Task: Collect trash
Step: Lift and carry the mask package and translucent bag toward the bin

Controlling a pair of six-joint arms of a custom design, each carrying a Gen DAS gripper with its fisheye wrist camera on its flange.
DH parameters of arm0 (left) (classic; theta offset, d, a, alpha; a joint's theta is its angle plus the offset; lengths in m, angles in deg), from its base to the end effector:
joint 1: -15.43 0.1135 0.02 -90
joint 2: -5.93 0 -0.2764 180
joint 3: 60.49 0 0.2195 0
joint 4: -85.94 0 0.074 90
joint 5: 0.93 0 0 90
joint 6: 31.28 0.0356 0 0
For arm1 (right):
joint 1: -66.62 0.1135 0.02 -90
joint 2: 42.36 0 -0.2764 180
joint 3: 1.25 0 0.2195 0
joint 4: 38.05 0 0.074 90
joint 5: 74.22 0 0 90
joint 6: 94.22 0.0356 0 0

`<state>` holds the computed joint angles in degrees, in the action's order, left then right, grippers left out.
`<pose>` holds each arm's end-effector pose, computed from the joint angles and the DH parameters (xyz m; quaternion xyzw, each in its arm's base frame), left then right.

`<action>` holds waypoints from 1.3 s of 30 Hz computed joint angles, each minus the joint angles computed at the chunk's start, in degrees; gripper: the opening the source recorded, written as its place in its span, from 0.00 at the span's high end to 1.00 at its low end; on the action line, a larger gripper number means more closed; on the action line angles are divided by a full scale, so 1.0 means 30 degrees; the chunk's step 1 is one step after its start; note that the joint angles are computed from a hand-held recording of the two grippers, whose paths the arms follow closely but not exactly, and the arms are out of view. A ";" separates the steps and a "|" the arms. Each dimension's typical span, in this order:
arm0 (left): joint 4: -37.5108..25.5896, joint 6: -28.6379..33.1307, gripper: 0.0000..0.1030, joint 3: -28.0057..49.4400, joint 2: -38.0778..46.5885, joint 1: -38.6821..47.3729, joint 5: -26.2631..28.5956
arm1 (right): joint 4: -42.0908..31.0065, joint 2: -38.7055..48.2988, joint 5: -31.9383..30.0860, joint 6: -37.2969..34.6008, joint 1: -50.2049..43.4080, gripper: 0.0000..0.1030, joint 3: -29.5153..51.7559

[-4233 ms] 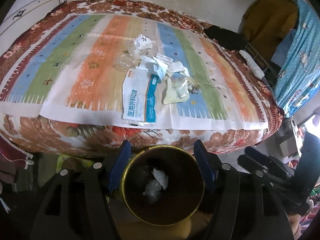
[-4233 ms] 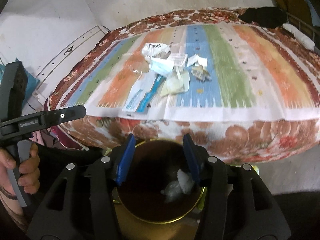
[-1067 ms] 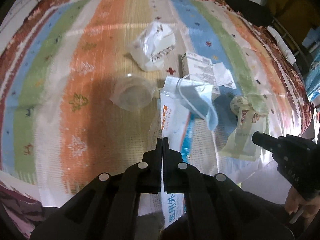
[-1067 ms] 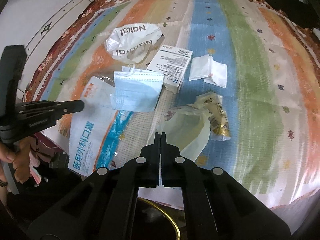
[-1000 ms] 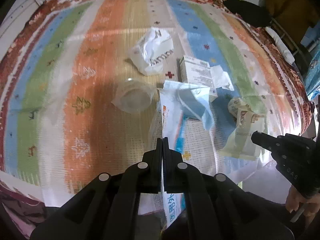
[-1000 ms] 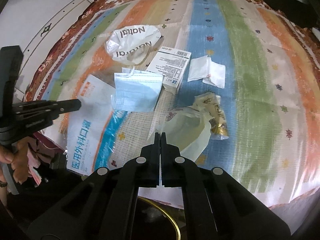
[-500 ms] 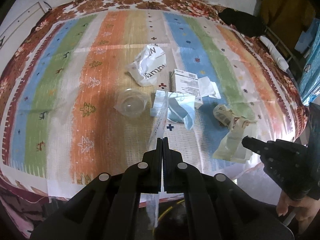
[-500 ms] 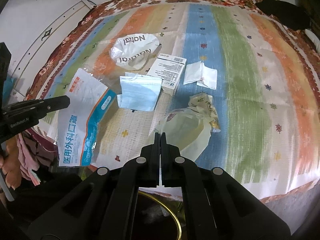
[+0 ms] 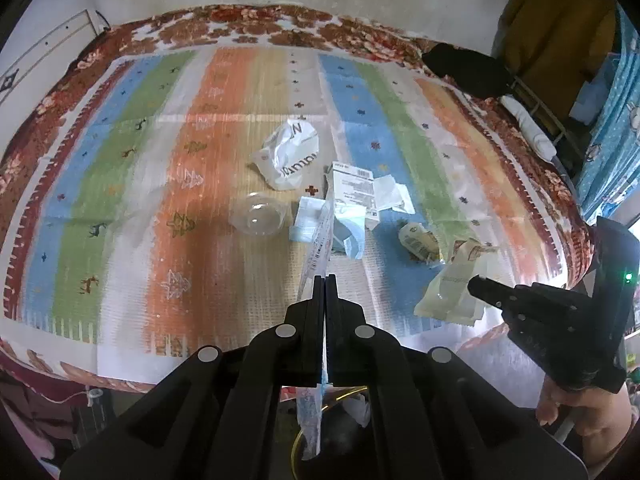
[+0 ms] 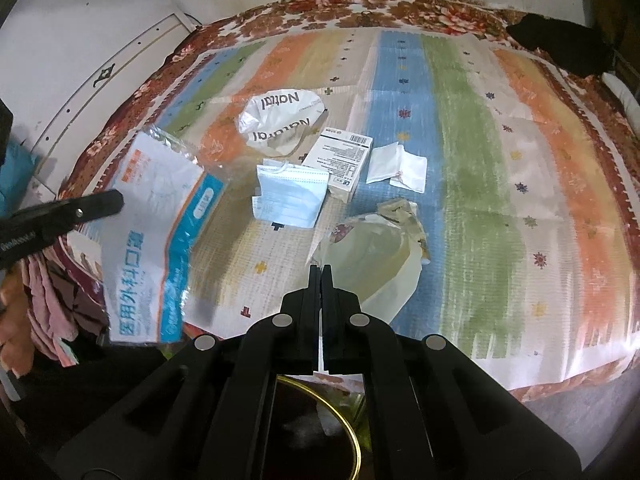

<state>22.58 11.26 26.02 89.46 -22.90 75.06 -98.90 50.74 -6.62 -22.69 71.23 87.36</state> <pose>0.2106 -0.1555 0.3052 -0.1074 0.9540 -0.0863 0.2661 0.2963 0.0375 0.2751 -0.2324 0.9307 0.1631 0.2308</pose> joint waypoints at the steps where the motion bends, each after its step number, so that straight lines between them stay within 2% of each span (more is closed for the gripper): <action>1: -0.0103 -0.0130 1.00 0.0032 -0.0146 -0.0215 -0.0211 | -0.0041 -0.0160 -0.0102 0.0022 -0.0024 1.00 -0.0102; 6: -0.0287 -0.0657 1.00 -0.0024 -0.0844 -0.0951 -0.0706 | 0.0545 -0.1663 -0.0105 0.0402 -0.0103 1.00 -0.1157; 21: -0.0521 -0.3197 1.00 -0.0703 -0.2207 -0.4352 -0.2776 | 0.0602 -0.4674 -0.0883 -0.0465 -0.0789 1.00 -0.3734; 32: -0.0068 -0.5547 1.00 -0.1477 -0.2666 -0.7616 -0.4072 | -0.0771 -0.7443 -0.2634 -0.2109 -0.2744 1.00 -0.5677; 39: -0.0070 -0.7369 1.00 -0.1806 -0.2242 -1.0114 -0.5131 | -0.2676 -0.8680 -0.4211 -0.4180 -0.4811 1.00 -0.6649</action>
<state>22.38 -10.84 20.60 82.73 -53.24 59.67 -106.93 24.70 -19.25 -35.23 56.80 67.42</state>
